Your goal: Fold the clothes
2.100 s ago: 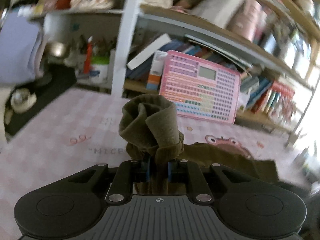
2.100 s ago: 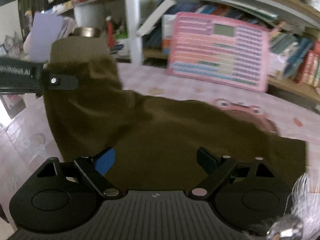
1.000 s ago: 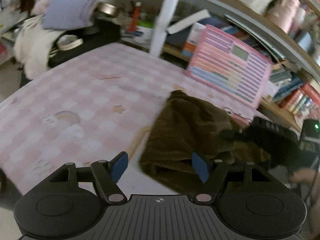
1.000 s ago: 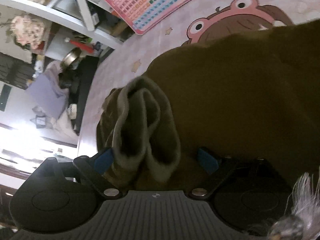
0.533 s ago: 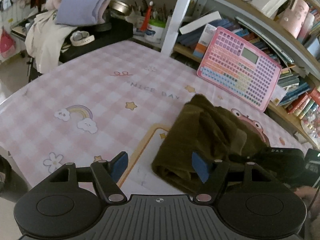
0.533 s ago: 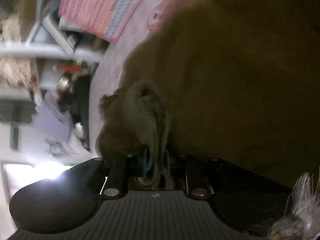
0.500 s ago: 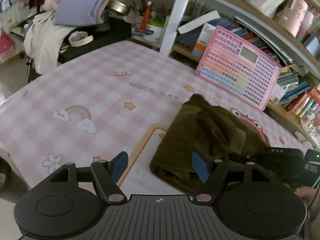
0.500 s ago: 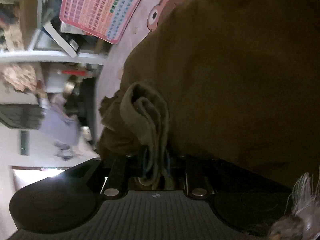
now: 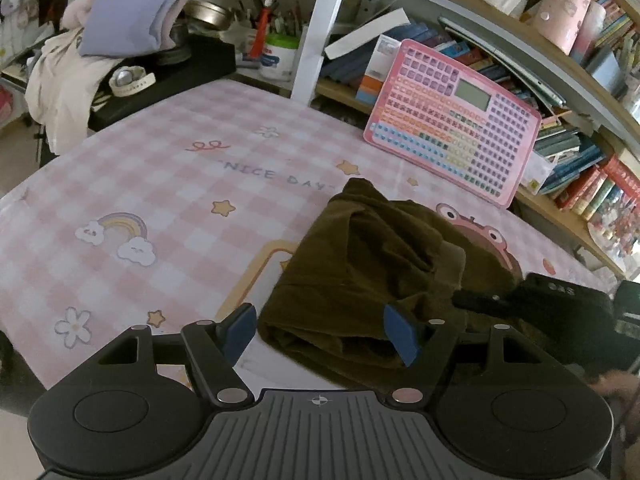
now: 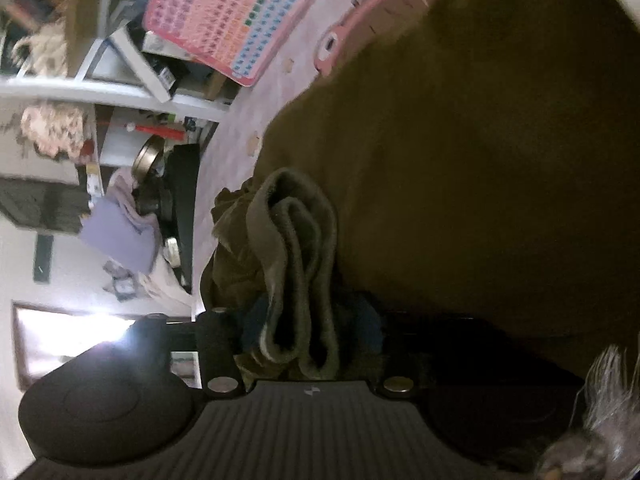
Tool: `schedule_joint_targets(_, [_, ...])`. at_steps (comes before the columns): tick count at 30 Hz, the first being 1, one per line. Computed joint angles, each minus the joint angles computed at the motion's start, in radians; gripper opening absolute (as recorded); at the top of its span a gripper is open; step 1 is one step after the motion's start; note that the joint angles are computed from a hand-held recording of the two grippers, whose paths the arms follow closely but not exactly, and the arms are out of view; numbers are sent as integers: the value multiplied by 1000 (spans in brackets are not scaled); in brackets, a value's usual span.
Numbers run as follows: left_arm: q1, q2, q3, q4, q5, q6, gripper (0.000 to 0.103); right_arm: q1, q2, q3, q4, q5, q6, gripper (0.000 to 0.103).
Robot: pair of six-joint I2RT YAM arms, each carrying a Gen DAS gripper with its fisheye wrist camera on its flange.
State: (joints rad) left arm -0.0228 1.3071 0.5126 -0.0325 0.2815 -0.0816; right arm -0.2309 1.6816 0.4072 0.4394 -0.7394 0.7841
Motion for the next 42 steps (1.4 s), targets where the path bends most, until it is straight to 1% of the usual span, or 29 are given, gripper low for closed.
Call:
schedule_joint_targets(3, [-32,-2,-15,16,-2,-10,72,-21,-119,-13,-147,30,-140,53])
schedule_joint_targets(6, [-63,-1,-30,29,-8,-19,72,-33,-270,-51,-287,84,-292,53])
schedule_joint_targets(9, [-97,-2,-50,37,-21,-30,72,-13,-428,-99,-388,171,-416,55])
schedule_joint_targets(11, [-120,-7,-66,38,-31,-31,72,19,-536,-138,-439,245,-472,57])
schedule_joint_targets(13, [-136,-18,-83,36,-36,-28,72,71,-633,-178,-484,333,-494,57])
schedule_joint_targets(15, [-149,-26,-93,35,-38,-23,72,123,-691,-203,-520,409,-487,57])
schedule_joint_targets(17, [-159,-32,-94,32,-38,-11,72,154,-735,-215,-558,463,-479,57])
schedule_joint_targets(19, [-164,-45,-97,32,-33,13,72,183,-785,-222,-593,516,-463,59])
schedule_joint_targets(21, [-155,-57,-104,37,-14,44,72,216,-838,-226,-627,574,-442,61])
schedule_joint_targets(26, [-96,-59,-115,37,74,107,72,367,-945,-222,-728,744,-327,63])
schedule_joint_targets(29, [-48,-68,-122,17,135,157,72,510,-1006,-206,-817,884,-212,67])
schedule_joint_targets(32, [8,-69,-122,-9,200,217,72,674,-1024,-187,-900,1025,-67,68])
schedule_joint_targets(35, [60,-64,-114,-51,250,290,72,845,-1010,-161,-982,1157,105,68])
schedule_joint_targets(38, [109,-60,-106,-97,291,366,72,1011,-953,-124,-1061,1280,295,68])
schedule_joint_targets(42, [172,-65,-96,-152,346,464,72,1199,-835,-62,-1163,1393,546,70])
